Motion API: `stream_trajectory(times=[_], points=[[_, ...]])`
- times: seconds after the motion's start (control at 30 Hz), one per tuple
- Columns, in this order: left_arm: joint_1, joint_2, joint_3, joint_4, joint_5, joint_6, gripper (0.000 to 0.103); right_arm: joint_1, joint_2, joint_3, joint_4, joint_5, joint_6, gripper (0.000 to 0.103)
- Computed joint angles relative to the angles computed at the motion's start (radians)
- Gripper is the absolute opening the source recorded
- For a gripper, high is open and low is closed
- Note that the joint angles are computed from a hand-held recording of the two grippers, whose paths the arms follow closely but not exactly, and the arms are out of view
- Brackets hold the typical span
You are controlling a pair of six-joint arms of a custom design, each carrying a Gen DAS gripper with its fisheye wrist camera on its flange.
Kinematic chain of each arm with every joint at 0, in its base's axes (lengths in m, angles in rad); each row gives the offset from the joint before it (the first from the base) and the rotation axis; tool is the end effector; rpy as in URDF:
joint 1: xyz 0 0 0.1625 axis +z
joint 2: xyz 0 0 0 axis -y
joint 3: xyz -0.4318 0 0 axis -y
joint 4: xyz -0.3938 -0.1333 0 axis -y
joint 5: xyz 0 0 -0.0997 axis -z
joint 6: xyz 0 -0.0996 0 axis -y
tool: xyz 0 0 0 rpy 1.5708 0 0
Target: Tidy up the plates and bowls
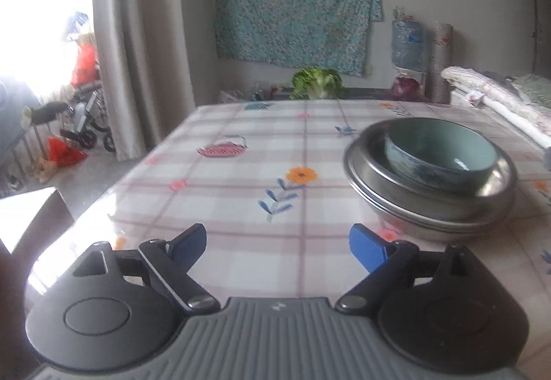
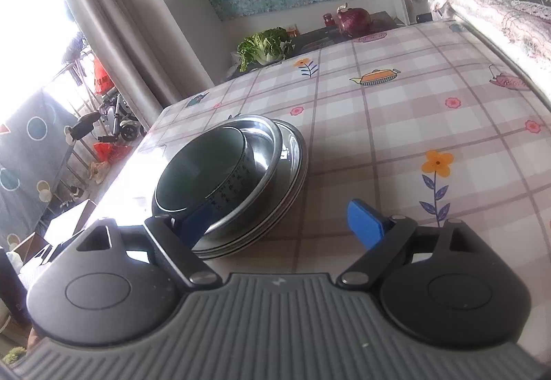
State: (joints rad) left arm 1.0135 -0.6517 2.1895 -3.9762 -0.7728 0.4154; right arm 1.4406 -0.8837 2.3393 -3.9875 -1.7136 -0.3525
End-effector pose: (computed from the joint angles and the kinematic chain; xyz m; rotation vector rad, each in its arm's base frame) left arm -0.0769 -0.5103 0.0619 0.6464 2.1390 -1.0789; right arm 0.0588 -0.4687 0.1304 0.1855 -2.5057 1.2281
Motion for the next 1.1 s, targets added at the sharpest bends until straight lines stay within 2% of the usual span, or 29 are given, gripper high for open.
stream_trajectory(times=[0.1,0.2,0.27,0.43,0.5,0.6,0.7,0.77,0.8,0.87,0.97,1.1], points=[[0.005,-0.091,0.063,0.181,-0.139,-0.150,0.098,0.010,0.005,0.016,-0.032,-0.032,-0.030,0.088],[-0.011,-0.131,0.072,0.258,-0.178,-0.199,0.103,0.018,0.008,0.037,-0.050,-0.054,-0.060,0.091],[-0.035,-0.132,0.068,0.263,-0.157,-0.195,0.103,0.024,0.011,0.048,-0.064,-0.067,-0.073,0.096],[-0.124,-0.075,0.031,0.227,0.023,-0.141,0.103,0.037,0.021,0.081,-0.108,-0.092,-0.068,0.102],[-0.144,-0.053,0.019,0.205,0.066,-0.113,0.103,0.042,0.021,0.089,-0.108,-0.104,-0.060,0.102],[-0.167,-0.032,-0.017,0.250,0.156,-0.133,0.103,0.060,0.025,0.089,-0.112,-0.136,-0.063,0.102],[-0.176,-0.024,-0.036,0.279,0.205,-0.121,0.103,0.084,0.027,0.079,-0.110,-0.170,-0.060,0.102],[-0.183,-0.022,-0.049,0.334,0.251,-0.153,0.103,0.099,0.022,0.069,-0.084,-0.188,-0.054,0.102],[-0.182,-0.026,-0.052,0.365,0.263,-0.179,0.103,0.104,0.020,0.064,-0.069,-0.193,-0.050,0.102],[-0.174,-0.059,-0.054,0.503,0.260,-0.287,0.103,0.115,0.020,0.055,-0.048,-0.200,-0.048,0.102],[-0.144,-0.125,-0.062,0.724,0.190,-0.442,0.103,0.132,0.024,0.037,-0.020,-0.219,-0.060,0.102],[-0.127,-0.142,-0.073,0.832,0.172,-0.515,0.103,0.152,0.031,0.016,0.002,-0.257,-0.046,0.102]])
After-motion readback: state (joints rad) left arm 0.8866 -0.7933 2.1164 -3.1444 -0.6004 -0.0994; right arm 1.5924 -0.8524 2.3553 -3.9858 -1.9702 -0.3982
